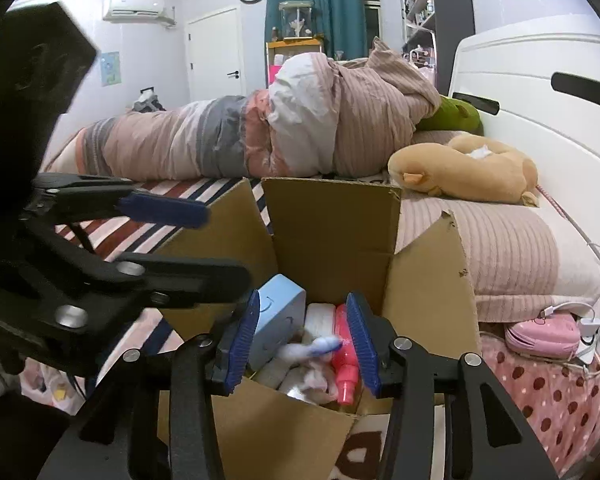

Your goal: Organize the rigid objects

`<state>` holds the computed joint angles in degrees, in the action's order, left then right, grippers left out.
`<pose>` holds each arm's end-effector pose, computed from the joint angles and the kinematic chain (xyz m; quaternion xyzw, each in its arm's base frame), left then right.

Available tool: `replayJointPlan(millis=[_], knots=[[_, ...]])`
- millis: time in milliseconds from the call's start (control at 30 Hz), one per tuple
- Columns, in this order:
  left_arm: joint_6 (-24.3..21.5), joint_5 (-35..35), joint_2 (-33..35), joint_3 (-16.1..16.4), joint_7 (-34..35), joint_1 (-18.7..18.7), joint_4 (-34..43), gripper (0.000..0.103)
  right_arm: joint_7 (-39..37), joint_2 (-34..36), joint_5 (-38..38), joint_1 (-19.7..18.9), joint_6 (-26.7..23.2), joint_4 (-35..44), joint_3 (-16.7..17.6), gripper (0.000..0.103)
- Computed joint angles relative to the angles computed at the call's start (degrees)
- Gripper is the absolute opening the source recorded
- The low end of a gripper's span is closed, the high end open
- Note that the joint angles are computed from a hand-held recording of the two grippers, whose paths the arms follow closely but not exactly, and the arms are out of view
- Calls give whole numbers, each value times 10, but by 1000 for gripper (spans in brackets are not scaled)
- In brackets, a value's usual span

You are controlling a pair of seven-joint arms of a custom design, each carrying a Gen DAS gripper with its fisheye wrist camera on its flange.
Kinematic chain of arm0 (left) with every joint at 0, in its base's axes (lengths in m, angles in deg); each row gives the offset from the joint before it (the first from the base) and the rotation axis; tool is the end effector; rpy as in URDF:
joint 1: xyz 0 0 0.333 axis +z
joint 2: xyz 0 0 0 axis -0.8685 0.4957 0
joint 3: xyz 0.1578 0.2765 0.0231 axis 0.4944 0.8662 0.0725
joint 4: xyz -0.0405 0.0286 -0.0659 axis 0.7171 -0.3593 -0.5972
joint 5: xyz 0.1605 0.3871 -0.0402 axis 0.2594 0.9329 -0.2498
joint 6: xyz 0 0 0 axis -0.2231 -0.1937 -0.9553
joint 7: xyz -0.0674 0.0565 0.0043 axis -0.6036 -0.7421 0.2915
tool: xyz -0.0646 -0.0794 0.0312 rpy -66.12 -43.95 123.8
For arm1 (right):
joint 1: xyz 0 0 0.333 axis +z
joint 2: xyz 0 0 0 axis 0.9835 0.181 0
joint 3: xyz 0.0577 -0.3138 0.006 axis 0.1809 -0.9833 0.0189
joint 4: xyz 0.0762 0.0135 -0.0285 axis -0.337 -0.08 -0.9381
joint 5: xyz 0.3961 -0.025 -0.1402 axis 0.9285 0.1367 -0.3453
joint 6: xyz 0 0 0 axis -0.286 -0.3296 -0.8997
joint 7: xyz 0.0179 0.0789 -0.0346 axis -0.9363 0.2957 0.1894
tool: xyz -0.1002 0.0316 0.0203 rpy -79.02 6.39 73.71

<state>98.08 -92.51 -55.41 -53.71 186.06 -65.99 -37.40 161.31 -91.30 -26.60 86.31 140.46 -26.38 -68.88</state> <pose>0.7293 -0.2528 0.6134 -0.2246 0.8832 -0.4073 0.0603 0.6036 0.1221 0.5693 -0.5582 0.6725 -0.3261 0.3603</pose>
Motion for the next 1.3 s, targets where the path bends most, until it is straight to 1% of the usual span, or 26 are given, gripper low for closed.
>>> replayJointPlan(millis=[67, 133, 167, 233, 267, 300, 333, 367, 400, 433, 467, 533, 567, 600, 667, 700, 767, 867, 1033, 1300], knots=[[40, -11, -22, 3, -6, 5, -34, 84, 0, -3, 2, 0, 6, -4, 0, 47], [84, -27, -47, 5, -11, 13, -72, 85, -4, -4, 1, -2, 22, -7, -1, 56], [100, -32, -55, 7, -16, 15, -84, 86, -5, -3, -2, -3, 30, -5, -1, 59], [150, -39, -77, 15, -36, 16, -118, 92, 2, -3, -17, -7, 58, -5, -1, 73], [191, -44, -93, 19, -45, 17, -145, 96, 13, -1, -28, -9, 66, -2, 1, 77], [217, -47, -102, 21, -50, 18, -160, 99, 28, 0, -45, -12, 79, 2, 1, 84], [259, -44, -113, 27, -60, 16, -183, 100, 58, 3, -80, -17, 96, 7, 2, 90], [291, -35, -119, 32, -73, 12, -198, 102, 80, 5, -106, -21, 109, 13, 1, 94], [326, -23, -126, 39, -92, 7, -214, 102, 106, 9, -137, -24, 121, 20, 1, 100], [366, 4, -129, 54, -128, -3, -229, 102, 133, 13, -169, -26, 131, 27, 0, 102], [386, 21, -130, 60, -149, -5, -237, 102, 171, 19, -213, -28, 146, 38, -3, 102], [402, 43, -127, 64, -178, -1, -241, 102, 200, 30, -249, -23, 166, 55, -10, 102], [403, 45, -123, 62, -186, 6, -240, 102, 198, 34, -248, -19, 170, 58, -14, 102], [401, 45, -119, 59, -191, 12, -238, 102, 189, 39, -239, -15, 175, 61, -17, 102], [393, 46, -111, 54, -199, 22, -230, 102, 115, 47, -160, -11, 182, 57, -13, 102], [393, 48, -108, 53, -204, 24, -229, 102, 101, 48, -145, -6, 182, 56, -16, 102], [397, 53, -107, 50, -206, 28, -230, 102, 99, 53, -143, 10, 178, 62, -29, 102], [404, 44, -107, 40, -199, 37, -233, 102, 124, 55, -167, 29, 169, 69, -46, 102], [411, 29, -115, 33, -186, 44, -243, 102, 125, 54, -169, 33, 165, 68, -50, 102], [418, 27, -119, 35, -186, 43, -249, 102, 107, 53, -150, 31, 165, 64, -47, 102]])
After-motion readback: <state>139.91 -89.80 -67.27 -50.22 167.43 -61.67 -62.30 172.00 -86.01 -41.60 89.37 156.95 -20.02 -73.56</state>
